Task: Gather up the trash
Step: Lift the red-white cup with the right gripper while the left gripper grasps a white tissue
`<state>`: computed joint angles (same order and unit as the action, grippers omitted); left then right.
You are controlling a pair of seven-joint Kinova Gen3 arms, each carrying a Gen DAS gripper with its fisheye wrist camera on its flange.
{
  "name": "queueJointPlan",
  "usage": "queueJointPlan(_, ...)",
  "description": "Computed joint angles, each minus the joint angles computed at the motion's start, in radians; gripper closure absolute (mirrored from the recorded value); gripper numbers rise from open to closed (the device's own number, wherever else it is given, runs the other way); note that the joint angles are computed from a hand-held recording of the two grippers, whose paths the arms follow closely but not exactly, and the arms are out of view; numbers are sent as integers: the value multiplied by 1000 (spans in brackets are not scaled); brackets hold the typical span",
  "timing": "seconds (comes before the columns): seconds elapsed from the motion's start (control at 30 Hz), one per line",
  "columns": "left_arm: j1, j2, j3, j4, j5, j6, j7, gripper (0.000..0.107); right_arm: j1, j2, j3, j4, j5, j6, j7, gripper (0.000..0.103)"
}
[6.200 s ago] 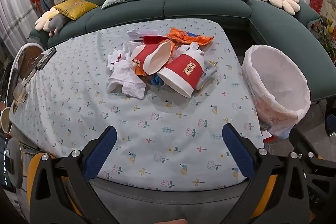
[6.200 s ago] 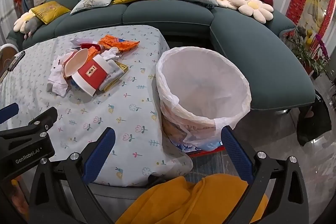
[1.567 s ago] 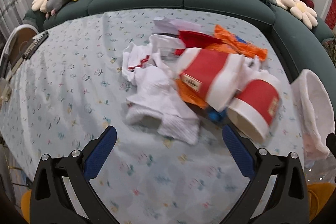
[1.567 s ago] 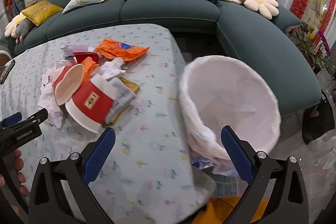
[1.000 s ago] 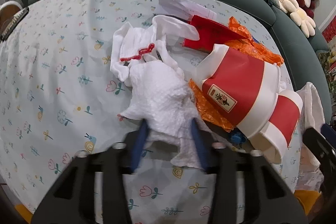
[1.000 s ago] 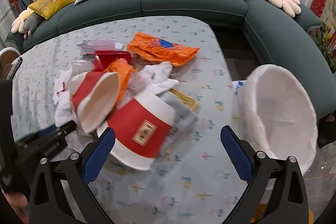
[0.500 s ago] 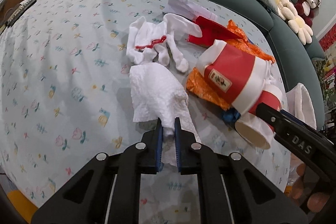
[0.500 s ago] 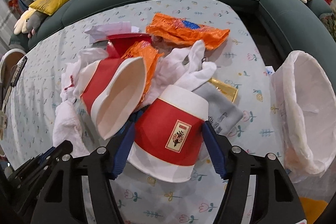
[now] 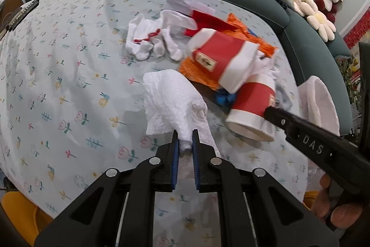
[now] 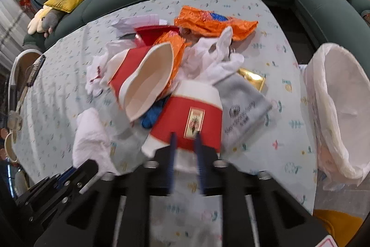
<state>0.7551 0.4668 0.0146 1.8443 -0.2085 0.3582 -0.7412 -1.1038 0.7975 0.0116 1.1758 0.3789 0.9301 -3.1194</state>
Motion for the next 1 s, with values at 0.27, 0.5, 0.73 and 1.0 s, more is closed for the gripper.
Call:
queueJointPlan(0.27, 62, -26, -28, 8, -42, 6, 65, 97, -47, -37, 17, 70, 30, -10, -92, 53)
queueJointPlan(0.5, 57, -30, -25, 16, -72, 21, 96, 97, -60, -8, -6, 57, 49, 26, -93, 53)
queueJointPlan(0.73, 18, -18, 2, 22, -53, 10, 82, 97, -49, 37, -4, 18, 38, 51, -66, 53)
queueJointPlan(1.0, 5, -4, 8, -5, -31, 22, 51, 97, -37, 38, 8, 12, 59, 39, -45, 92)
